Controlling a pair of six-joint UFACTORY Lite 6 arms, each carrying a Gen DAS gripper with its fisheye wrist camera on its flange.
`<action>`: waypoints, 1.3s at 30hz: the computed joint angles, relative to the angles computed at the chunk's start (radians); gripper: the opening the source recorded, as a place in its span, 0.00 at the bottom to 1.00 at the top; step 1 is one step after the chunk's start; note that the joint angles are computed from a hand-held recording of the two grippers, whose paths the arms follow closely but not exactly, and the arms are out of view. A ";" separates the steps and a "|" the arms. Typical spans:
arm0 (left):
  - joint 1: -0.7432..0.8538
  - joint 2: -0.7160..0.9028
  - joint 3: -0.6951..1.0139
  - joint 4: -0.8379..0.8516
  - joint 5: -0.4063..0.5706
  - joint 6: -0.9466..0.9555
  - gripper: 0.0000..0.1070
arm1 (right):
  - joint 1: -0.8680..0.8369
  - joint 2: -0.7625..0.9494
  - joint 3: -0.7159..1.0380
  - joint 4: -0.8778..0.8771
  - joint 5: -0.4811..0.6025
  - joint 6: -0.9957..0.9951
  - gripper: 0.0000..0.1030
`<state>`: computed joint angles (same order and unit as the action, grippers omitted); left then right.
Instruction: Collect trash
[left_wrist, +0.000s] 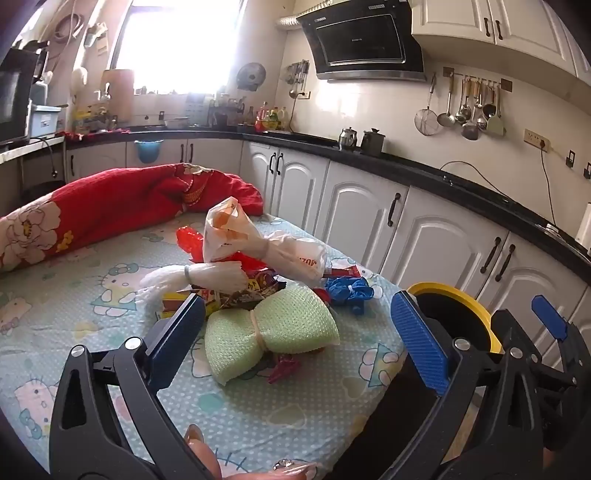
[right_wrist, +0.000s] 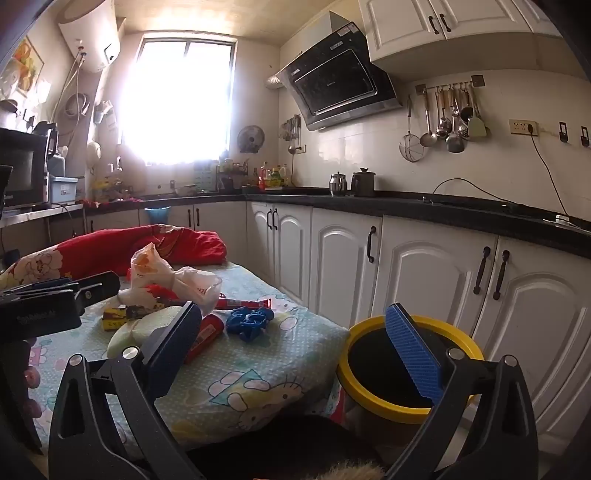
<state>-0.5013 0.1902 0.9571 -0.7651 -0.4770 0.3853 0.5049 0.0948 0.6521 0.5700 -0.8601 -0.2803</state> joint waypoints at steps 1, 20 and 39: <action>0.000 0.000 0.001 -0.001 0.002 0.002 0.86 | 0.000 0.001 0.000 0.004 -0.005 0.005 0.94; 0.006 -0.018 0.006 -0.020 0.011 0.028 0.86 | 0.008 -0.004 -0.004 0.017 -0.010 -0.007 0.94; 0.009 -0.029 0.008 -0.024 0.018 0.035 0.86 | 0.013 -0.007 -0.003 0.026 -0.009 -0.016 0.94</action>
